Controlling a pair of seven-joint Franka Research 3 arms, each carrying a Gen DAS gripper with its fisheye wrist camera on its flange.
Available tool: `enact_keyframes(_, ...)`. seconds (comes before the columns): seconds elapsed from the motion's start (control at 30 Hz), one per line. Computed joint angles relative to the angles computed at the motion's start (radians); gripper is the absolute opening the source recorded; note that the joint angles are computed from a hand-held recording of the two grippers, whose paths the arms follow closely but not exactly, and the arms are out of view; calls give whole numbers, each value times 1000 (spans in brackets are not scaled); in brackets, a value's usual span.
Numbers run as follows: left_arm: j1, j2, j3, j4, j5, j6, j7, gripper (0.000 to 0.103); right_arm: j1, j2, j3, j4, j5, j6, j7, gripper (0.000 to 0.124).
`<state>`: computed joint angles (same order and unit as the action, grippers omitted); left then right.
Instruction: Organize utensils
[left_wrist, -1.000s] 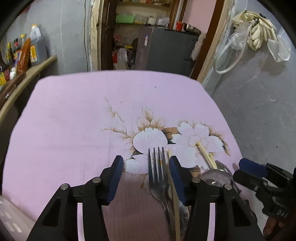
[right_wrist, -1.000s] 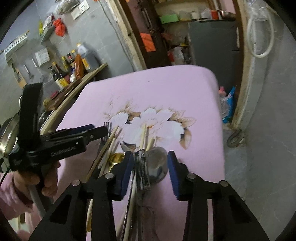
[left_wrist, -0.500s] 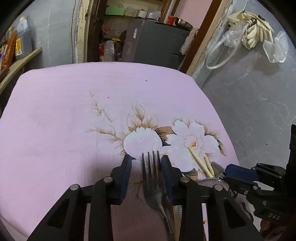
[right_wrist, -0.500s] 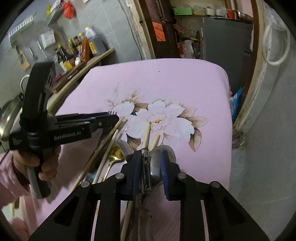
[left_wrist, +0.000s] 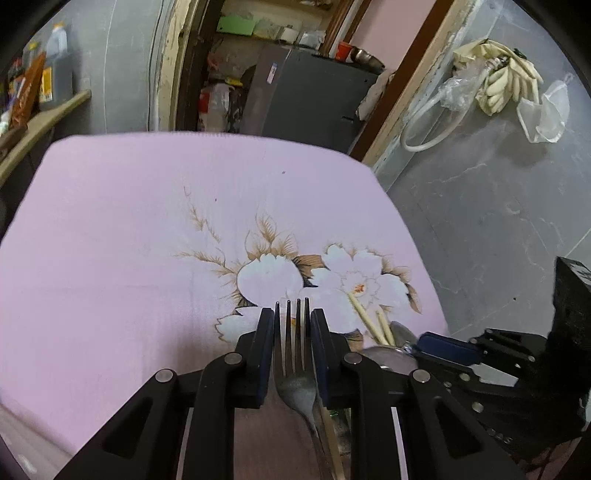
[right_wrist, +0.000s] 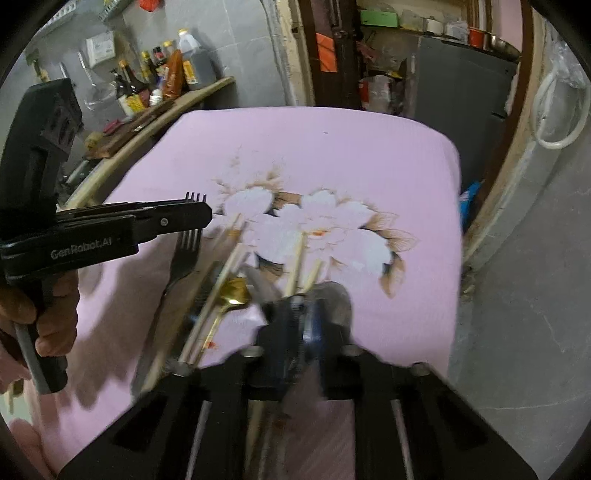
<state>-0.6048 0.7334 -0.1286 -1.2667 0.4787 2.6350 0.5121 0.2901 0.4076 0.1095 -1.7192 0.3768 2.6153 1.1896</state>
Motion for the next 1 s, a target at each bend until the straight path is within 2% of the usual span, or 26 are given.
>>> enact_keyframes(0.13, -31, -38, 26, -23, 48, -7, -37, 19, -6, -13, 12, -25, 32, 29, 0, 7)
enact_keyframes(0.27, -45, -89, 31, -72, 98, 0, -63, 18, -55, -34, 54, -62, 183, 56, -37, 3)
enact_keyframes(0.43, -46, -132, 19, -114, 139, 3, -83, 18, -75, -55, 70, -111, 304, 79, -75, 3)
enact_keyframes(0.6, -38, -161, 1, -147, 154, 7, -87, 18, -52, -81, 60, -159, 335, 140, -65, 3)
enact_keyframes(0.7, -42, -174, 1, -160, 169, 11, -103, 18, -68, -99, 68, -187, 389, 160, -89, 3)
enact_keyframes(0.9, -60, -186, 6, -168, 216, -2, -138, 17, -105, -98, 83, -202, 546, 152, -123, 3)
enact_keyframes(1.0, -69, -195, 12, -173, 246, -5, -165, 17, -100, -97, 86, -208, 601, 171, -150, 3)
